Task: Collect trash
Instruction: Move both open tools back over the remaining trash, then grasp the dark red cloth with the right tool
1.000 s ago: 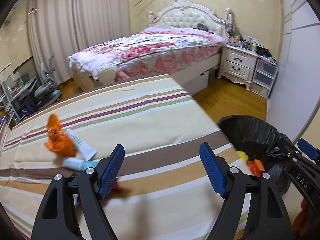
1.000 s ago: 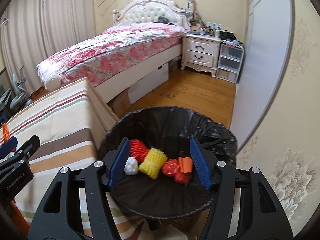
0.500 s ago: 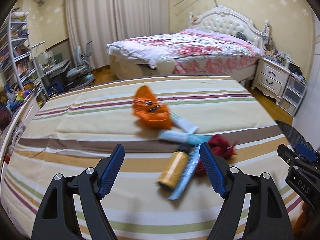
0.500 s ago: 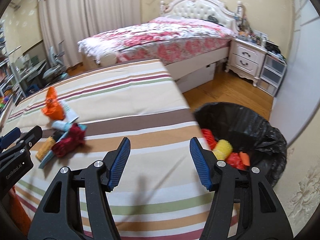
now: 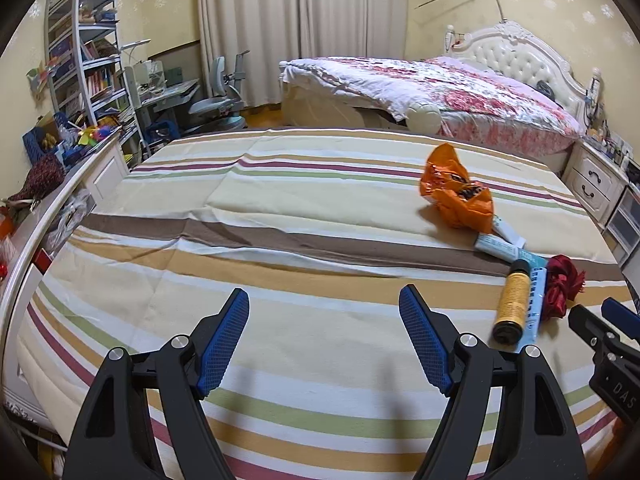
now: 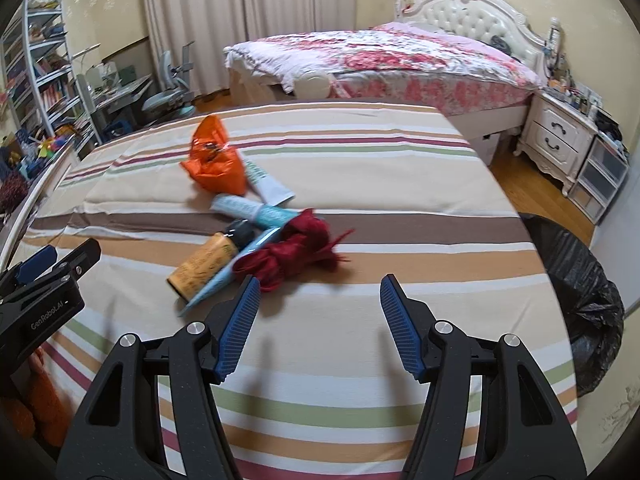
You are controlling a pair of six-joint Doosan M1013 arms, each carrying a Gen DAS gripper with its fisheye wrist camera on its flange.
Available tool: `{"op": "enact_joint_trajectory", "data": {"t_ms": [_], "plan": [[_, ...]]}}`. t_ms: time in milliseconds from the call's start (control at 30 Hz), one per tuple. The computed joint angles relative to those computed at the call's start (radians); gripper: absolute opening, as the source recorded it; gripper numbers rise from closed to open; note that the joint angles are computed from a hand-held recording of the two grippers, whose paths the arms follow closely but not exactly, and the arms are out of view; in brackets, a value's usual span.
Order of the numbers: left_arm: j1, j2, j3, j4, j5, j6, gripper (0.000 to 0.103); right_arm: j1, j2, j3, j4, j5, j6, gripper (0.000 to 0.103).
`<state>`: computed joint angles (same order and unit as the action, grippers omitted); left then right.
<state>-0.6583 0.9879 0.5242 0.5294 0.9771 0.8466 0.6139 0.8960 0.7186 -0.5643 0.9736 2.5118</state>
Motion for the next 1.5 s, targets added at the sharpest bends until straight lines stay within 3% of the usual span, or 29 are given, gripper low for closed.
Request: {"op": "enact_joint_trajectory", "data": {"t_ms": [267,467,800,1167,1333,1500], "plan": [[0.012,-0.01,0.024,-0.019,-0.018,-0.012,0.075,0.002,0.081,-0.145,0.03,0.111,-0.078,0.062],[0.014,-0.01,0.026,-0.031,-0.026,-0.007,0.075,-0.007,0.076,-0.136,0.02,0.148,-0.046,0.062],[0.012,0.0,0.007,-0.045,-0.026,0.012,0.075,-0.018,0.022,-0.042,-0.015,0.121,0.037,0.062],[0.01,0.016,-0.025,-0.064,-0.016,0.042,0.075,-0.028,0.084,-0.156,-0.009,0.147,-0.025,0.061],[0.005,0.029,-0.05,-0.077,-0.012,0.072,0.075,-0.038,0.077,-0.141,0.039,0.134,-0.049,0.022],[-0.003,0.042,-0.074,-0.093,-0.012,0.108,0.075,-0.036,0.04,-0.071,0.03,0.107,-0.031,0.022]]}}
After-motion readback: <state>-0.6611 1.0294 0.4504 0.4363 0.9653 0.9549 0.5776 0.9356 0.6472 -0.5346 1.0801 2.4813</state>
